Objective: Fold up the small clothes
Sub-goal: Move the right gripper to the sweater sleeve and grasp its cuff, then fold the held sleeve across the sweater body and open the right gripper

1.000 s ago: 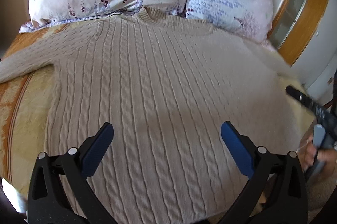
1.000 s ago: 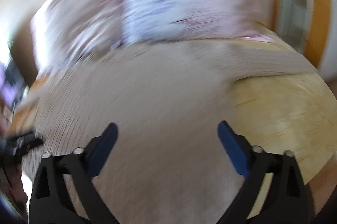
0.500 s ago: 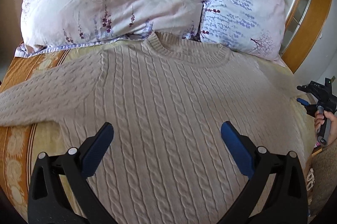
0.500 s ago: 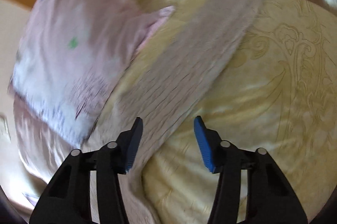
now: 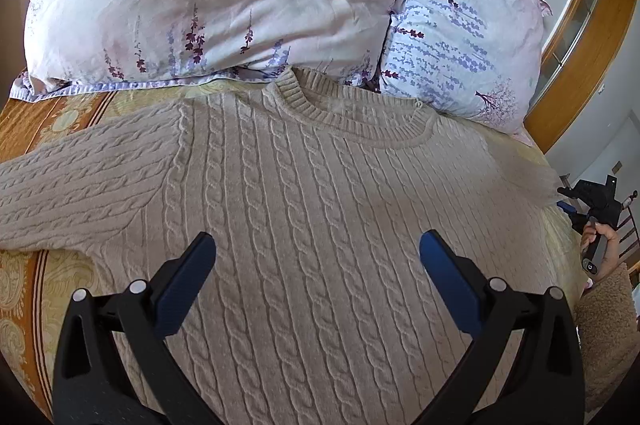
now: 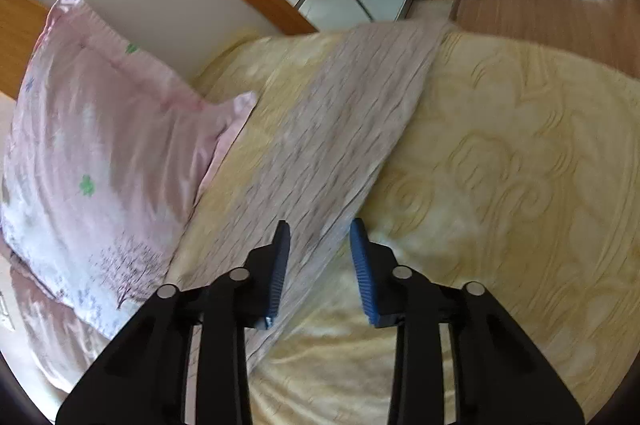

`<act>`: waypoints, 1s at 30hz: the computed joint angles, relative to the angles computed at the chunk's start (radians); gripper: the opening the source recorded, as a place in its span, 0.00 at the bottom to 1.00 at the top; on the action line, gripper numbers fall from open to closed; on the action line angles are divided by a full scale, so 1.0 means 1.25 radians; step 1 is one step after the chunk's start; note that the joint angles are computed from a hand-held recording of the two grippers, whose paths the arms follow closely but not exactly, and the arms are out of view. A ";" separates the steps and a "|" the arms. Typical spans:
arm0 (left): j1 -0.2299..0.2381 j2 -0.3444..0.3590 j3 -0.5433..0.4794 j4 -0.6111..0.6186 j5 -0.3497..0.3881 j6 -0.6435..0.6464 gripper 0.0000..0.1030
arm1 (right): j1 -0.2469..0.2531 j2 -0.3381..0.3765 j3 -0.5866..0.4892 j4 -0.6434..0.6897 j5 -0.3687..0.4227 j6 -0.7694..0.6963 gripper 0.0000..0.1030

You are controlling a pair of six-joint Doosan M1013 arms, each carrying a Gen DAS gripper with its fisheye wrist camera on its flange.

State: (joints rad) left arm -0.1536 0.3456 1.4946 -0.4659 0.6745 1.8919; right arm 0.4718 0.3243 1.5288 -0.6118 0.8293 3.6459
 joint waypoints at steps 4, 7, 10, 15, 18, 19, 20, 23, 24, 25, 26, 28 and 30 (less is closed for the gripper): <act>0.004 0.006 -0.007 -0.025 0.004 0.009 0.98 | -0.001 0.012 -0.016 -0.001 0.032 -0.038 0.10; 0.010 0.009 -0.010 -0.053 0.005 0.019 0.98 | 0.008 0.020 -0.040 -0.039 0.061 -0.061 0.09; 0.017 0.009 -0.007 -0.094 -0.004 0.044 0.98 | 0.023 0.026 -0.074 -0.092 0.080 -0.090 0.08; 0.016 0.004 0.003 -0.085 -0.053 0.026 0.98 | 0.050 0.043 -0.138 -0.149 0.045 -0.154 0.08; 0.015 0.005 0.001 -0.085 -0.053 0.031 0.98 | 0.068 0.063 -0.189 -0.139 -0.020 -0.235 0.08; 0.015 0.006 0.000 -0.086 -0.049 0.033 0.98 | 0.074 0.072 -0.206 -0.127 -0.048 -0.266 0.08; 0.015 0.006 -0.001 -0.088 -0.048 0.036 0.98 | 0.080 0.079 -0.221 -0.112 -0.075 -0.299 0.08; 0.016 0.004 0.006 -0.120 -0.055 0.065 0.98 | 0.097 0.116 -0.270 0.006 -0.160 -0.450 0.08; 0.016 0.004 0.007 -0.129 -0.055 0.069 0.98 | 0.102 0.137 -0.289 0.093 -0.186 -0.534 0.08; 0.016 0.005 0.007 -0.139 -0.053 0.074 0.98 | 0.105 0.152 -0.303 0.162 -0.196 -0.598 0.08; 0.017 0.006 0.007 -0.152 -0.048 0.082 0.98 | 0.106 0.170 -0.319 0.243 -0.197 -0.672 0.08; 0.017 0.008 0.007 -0.159 -0.041 0.081 0.98 | 0.111 0.208 -0.358 0.361 -0.160 -0.783 0.07; 0.019 0.011 0.004 -0.167 -0.028 0.084 0.98 | 0.112 0.227 -0.373 0.395 -0.136 -0.796 0.07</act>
